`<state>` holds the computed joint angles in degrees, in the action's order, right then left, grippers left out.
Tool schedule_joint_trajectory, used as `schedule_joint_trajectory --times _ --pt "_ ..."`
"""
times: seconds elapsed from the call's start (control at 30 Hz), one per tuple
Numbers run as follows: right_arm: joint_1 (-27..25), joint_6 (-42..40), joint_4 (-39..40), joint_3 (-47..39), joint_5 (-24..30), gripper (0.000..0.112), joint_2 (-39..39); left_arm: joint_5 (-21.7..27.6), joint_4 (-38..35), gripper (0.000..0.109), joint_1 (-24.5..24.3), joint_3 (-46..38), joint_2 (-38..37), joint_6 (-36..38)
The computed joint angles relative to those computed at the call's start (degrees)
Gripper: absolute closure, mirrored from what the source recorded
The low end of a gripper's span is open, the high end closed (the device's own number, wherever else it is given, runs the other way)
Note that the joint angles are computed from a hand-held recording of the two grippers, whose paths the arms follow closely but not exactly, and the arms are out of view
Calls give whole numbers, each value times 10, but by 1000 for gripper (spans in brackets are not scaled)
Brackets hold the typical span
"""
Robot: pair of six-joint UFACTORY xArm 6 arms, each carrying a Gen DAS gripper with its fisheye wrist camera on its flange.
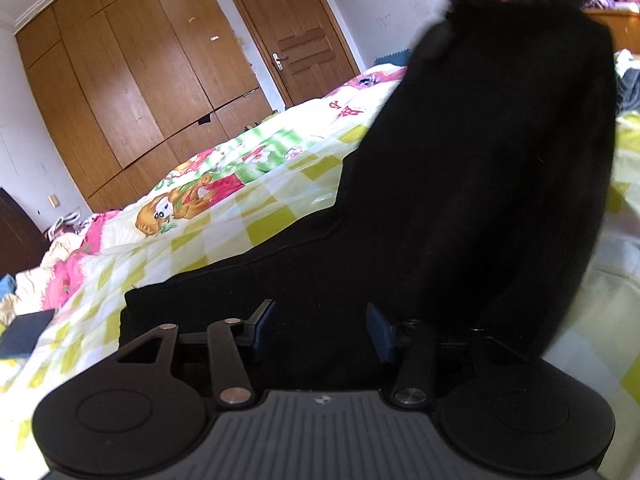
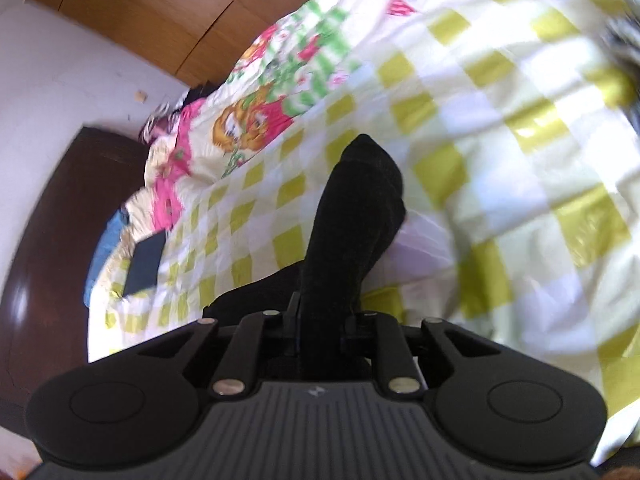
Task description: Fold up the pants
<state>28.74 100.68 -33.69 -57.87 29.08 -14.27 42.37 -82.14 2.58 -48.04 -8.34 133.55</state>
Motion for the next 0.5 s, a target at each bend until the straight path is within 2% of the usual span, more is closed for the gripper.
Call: schedule_joint_trajectory --times 0.13,0.3,0.37,0.43,0.5 --pt "33 -110 36 -209 75 94 152 63 85 45 38 -54 37 -132" --pt "55 -183 90 -451 94 87 370 120 99 45 99 -125 90 -219" --pt "61 -228 145 -550 111 78 455 171 123 45 133 -168 122 -274" --pt "65 -279 210 -596 92 79 503 216 136 45 165 -196 143 -316" --pt "72 -303 246 -608 90 79 514 222 146 45 182 -200 145 -329"
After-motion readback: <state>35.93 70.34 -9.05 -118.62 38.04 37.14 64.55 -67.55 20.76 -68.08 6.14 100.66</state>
